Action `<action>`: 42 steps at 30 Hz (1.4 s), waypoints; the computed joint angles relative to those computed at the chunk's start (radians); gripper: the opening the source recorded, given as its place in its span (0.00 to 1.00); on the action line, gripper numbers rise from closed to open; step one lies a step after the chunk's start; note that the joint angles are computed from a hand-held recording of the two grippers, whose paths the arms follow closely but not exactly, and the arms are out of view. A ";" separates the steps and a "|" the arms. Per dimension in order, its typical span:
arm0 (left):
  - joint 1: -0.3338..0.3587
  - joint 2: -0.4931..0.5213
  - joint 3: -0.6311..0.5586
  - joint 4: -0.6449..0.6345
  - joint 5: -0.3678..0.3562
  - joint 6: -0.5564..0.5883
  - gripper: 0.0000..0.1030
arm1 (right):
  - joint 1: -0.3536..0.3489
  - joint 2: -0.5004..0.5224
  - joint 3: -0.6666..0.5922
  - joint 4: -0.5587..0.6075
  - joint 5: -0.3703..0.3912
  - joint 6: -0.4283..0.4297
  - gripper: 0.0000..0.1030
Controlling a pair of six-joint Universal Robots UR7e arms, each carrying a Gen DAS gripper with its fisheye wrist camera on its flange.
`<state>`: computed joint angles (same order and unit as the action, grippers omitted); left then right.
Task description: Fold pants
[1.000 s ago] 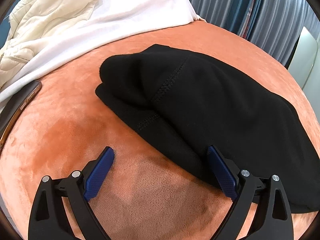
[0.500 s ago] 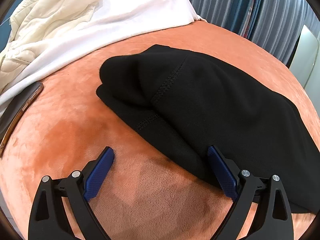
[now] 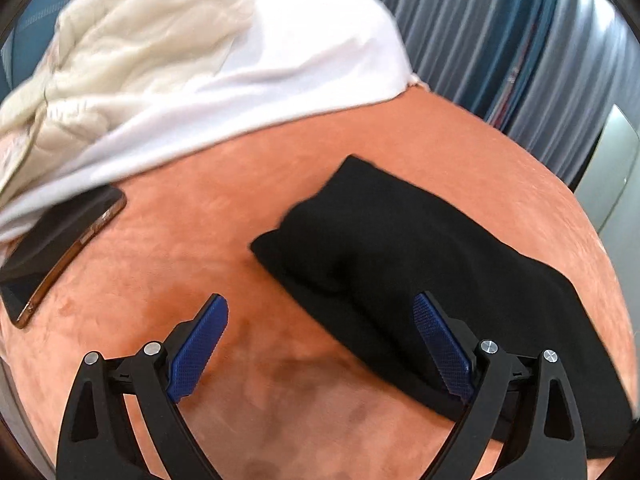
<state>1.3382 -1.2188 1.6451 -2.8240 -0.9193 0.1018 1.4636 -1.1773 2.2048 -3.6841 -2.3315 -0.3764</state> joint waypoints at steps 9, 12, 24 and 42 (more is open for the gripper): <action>0.124 0.035 -0.278 0.387 -0.393 -0.279 0.89 | 0.281 0.139 0.029 -0.396 -0.124 -0.013 0.67; 0.177 0.117 -0.428 0.585 -0.608 -0.392 0.86 | 0.358 0.233 -0.033 -0.284 -0.103 0.074 0.67; 0.211 0.326 -0.802 0.927 -0.769 -0.478 0.55 | 0.518 0.509 -0.339 0.051 -0.046 0.185 0.67; 0.146 0.155 -0.486 0.522 -0.466 -0.070 0.22 | 0.566 0.544 -0.385 0.162 -0.149 0.320 0.68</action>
